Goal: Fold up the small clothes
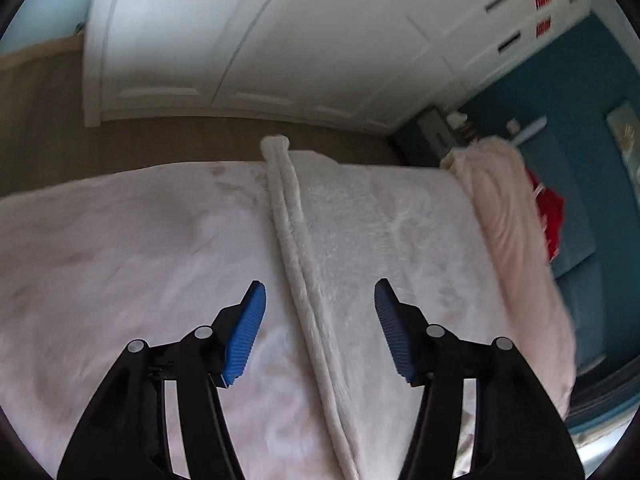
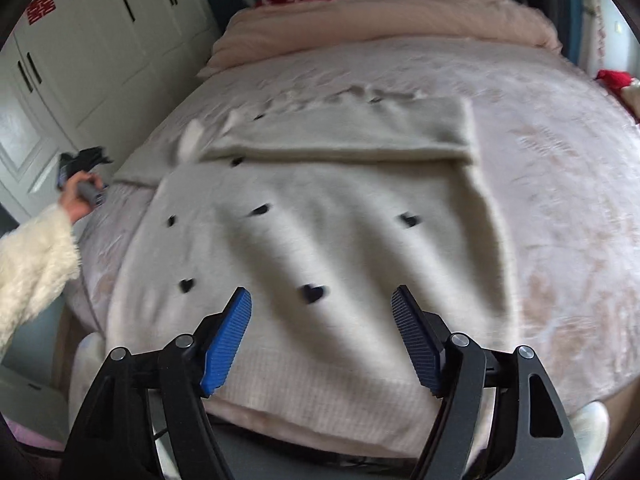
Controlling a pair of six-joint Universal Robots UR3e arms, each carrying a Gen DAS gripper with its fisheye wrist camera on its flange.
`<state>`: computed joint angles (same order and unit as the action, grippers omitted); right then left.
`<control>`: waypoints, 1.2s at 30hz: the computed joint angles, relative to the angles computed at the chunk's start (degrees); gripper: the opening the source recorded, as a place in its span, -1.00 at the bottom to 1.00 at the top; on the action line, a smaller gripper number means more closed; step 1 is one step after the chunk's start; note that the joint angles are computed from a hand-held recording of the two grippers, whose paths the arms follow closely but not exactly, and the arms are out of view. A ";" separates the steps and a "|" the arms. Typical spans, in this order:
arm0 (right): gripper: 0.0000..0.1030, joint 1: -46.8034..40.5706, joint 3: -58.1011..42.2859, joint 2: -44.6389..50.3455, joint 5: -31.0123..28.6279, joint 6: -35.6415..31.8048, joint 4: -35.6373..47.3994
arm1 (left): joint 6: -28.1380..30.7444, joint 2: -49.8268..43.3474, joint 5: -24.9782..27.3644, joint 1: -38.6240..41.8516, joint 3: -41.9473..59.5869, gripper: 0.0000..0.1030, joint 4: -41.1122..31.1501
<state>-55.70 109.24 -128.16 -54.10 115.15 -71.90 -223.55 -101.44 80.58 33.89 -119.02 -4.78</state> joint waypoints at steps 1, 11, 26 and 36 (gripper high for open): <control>0.39 2.02 0.48 0.33 -0.49 1.84 -1.50 | 0.10 -2.33 -0.70 0.12 1.27 -0.06 0.39; 0.39 11.85 3.02 3.21 -2.02 11.25 -8.16 | 0.96 -2.45 -3.54 -1.49 1.40 -0.86 4.34; 0.44 -8.69 -1.29 2.78 3.87 -6.29 9.64 | 10.36 -21.59 12.44 -63.69 54.68 -0.67 -25.94; 0.48 3.64 -1.57 15.64 3.59 7.95 -21.49 | -13.87 -4.26 19.44 -61.67 11.08 0.19 -1.06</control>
